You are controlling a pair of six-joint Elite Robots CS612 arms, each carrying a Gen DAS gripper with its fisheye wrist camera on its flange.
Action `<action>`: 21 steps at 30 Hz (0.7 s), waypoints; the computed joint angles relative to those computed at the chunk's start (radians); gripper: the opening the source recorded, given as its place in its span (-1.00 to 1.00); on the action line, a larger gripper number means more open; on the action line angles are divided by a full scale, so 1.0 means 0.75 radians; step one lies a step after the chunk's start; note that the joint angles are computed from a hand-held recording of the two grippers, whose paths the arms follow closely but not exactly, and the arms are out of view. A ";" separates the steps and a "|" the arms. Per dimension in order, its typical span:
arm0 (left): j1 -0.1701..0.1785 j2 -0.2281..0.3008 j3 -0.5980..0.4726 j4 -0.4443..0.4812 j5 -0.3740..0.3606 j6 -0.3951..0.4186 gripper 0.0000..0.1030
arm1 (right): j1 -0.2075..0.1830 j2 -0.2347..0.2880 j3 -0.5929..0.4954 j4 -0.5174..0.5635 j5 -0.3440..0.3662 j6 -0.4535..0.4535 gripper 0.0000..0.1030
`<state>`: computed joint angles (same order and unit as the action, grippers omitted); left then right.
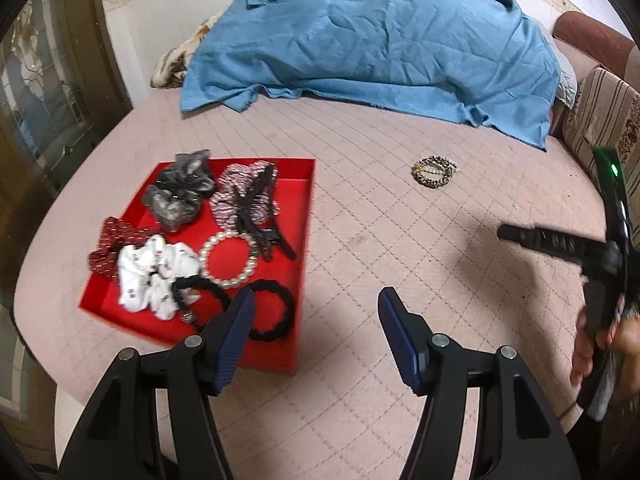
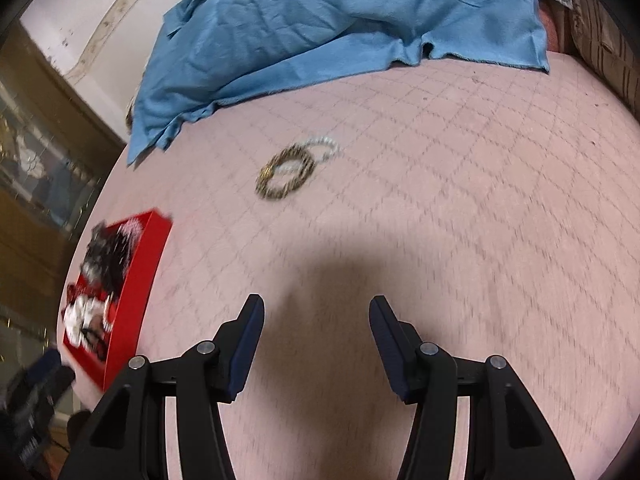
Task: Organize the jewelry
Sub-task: 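Grasp the pale green bead bracelet with the left tool while the right grasps the leopard-print hair tie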
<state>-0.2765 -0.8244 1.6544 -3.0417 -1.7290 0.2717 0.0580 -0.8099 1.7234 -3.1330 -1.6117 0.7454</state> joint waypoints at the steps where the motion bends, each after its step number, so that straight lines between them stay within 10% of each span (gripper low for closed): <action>1: -0.003 0.010 -0.014 0.015 -0.006 -0.005 0.22 | -0.009 0.014 -0.021 0.001 0.000 -0.005 0.15; 12: -0.025 0.091 -0.139 0.118 -0.011 -0.037 0.22 | -0.043 0.185 -0.344 0.195 -0.020 -0.077 0.12; 16: -0.035 0.109 -0.170 0.140 -0.012 -0.032 0.22 | -0.018 0.204 -0.415 0.348 -0.187 -0.150 -0.31; 21: -0.046 0.118 -0.200 0.164 -0.049 -0.028 0.22 | -0.010 0.166 -0.361 0.414 -0.309 -0.190 -0.39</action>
<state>-0.3109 -0.7356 1.5045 -2.9187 -1.7661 0.2504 0.0503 -0.6854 1.4525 -2.8227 -1.8433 0.6029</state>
